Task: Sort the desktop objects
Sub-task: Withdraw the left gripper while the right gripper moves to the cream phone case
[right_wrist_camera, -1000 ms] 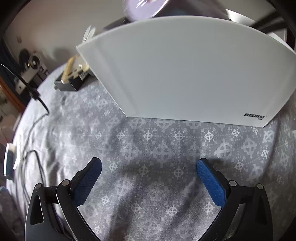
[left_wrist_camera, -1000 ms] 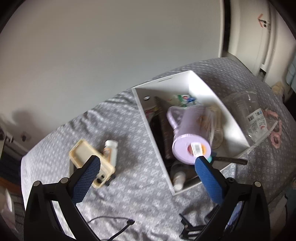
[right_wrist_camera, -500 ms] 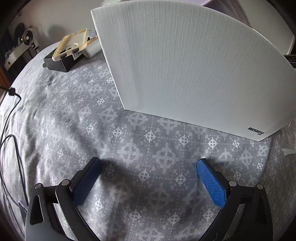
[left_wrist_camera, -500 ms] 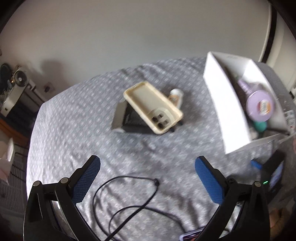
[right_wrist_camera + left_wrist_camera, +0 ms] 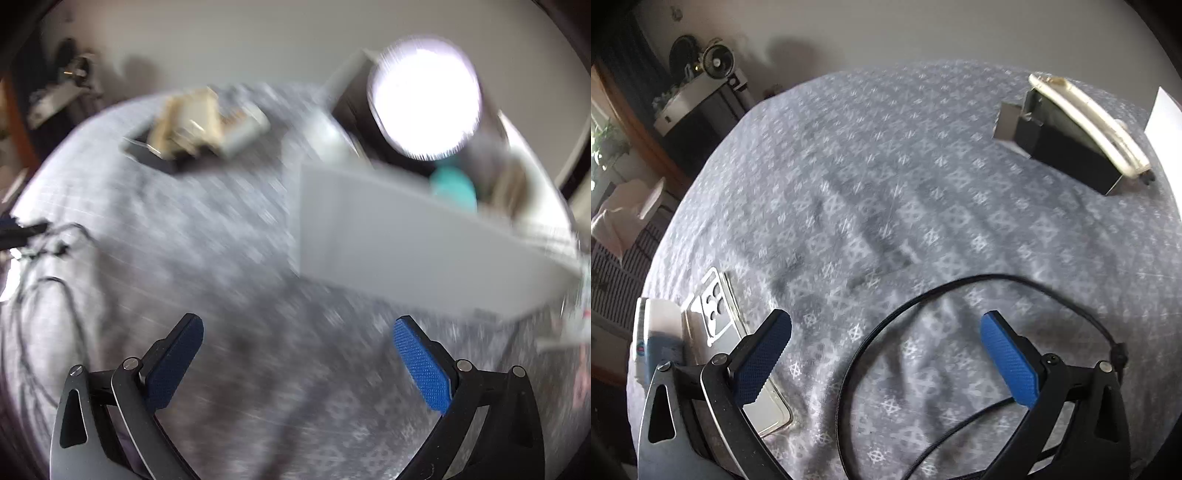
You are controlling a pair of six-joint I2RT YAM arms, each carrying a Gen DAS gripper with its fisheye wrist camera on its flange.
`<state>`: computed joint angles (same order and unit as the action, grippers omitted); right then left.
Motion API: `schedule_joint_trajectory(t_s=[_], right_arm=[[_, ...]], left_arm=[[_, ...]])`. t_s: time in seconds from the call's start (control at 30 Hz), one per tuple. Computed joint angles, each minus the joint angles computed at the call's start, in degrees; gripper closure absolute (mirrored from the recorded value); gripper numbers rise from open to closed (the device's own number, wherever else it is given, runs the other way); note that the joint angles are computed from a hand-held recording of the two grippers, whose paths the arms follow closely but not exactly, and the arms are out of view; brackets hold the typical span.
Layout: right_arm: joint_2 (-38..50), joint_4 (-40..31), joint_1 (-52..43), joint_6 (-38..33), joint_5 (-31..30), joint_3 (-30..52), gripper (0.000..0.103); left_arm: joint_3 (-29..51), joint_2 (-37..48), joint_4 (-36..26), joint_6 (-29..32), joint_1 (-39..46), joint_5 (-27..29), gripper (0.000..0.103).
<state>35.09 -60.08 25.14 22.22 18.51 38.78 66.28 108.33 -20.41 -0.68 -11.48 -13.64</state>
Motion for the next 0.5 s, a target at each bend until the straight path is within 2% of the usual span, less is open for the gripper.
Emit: schedule_joint_trajectory(t_s=[0.07, 0.17, 0.2, 0.27, 0.33, 0.4, 0.5], right_arm=[[4.61, 3.27, 4.42, -0.73, 2.44, 4.04, 0.0], [16.71, 13.44, -0.1, -4.91, -0.49, 9.07, 0.0], [21.14, 17.54, -2.45, -8.13, -4.23, 10.62, 0.0], [31.69, 19.64, -1.18, -8.29, -3.32, 18.25, 0.0], [42.72, 21.07, 0.51, -10.5, -0.67, 26.6, 0.0], [49.42, 22.45, 0.31, -13.57, 0.33, 31.62, 0.0], [57.05, 24.39, -3.57, -17.19, -3.74, 36.72, 0.0]], left_arm=[[-1.07, 2.61, 2.42, -0.11, 1.96, 3.18, 0.0], [-8.33, 0.47, 13.94, -0.49, 4.03, 7.46, 0.0], [-9.98, 0.02, 16.47, -0.77, 4.21, 7.86, 0.0], [-12.42, -0.77, 20.05, -1.07, 3.74, 7.02, 0.0], [-13.48, -1.02, 21.67, -1.02, 3.59, 6.66, 0.0], [-13.52, -0.88, 22.0, -1.2, 3.89, 7.25, 0.0], [-14.71, -1.33, 23.46, -0.94, 4.49, 7.94, 0.0]])
